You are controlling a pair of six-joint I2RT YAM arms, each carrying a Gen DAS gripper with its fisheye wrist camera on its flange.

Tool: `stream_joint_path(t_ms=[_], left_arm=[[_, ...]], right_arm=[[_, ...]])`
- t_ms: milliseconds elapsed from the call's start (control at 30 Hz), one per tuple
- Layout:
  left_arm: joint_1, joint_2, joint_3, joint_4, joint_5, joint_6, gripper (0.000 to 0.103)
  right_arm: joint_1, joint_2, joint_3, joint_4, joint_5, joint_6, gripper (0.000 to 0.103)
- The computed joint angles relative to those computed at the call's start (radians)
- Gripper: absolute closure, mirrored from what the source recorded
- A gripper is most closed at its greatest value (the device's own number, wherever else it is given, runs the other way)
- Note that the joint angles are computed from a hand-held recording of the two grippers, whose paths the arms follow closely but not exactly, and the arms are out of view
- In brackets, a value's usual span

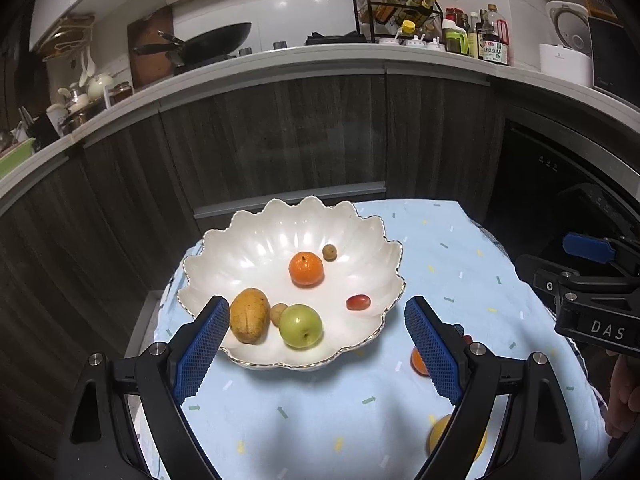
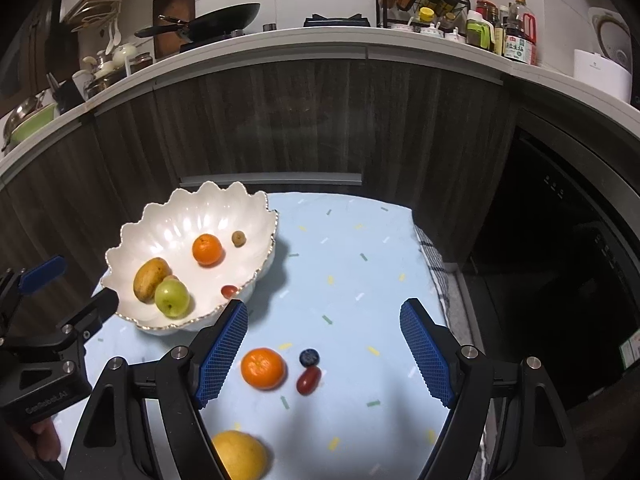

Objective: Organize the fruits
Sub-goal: 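Withdraw the open left tool from the bowl toward the large yellow grapefruit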

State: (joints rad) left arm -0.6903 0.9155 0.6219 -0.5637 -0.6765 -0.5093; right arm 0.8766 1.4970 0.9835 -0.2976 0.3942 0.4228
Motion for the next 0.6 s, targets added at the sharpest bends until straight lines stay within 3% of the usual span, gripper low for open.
stream_joint_path(t_ms=[600], left_arm=[[-0.253,0.165,0.056,-0.106,-0.107,-0.275,0.013]], right_arm=[[-0.069,-0.139,-0.2,0.059,-0.077,-0.053,0.024]])
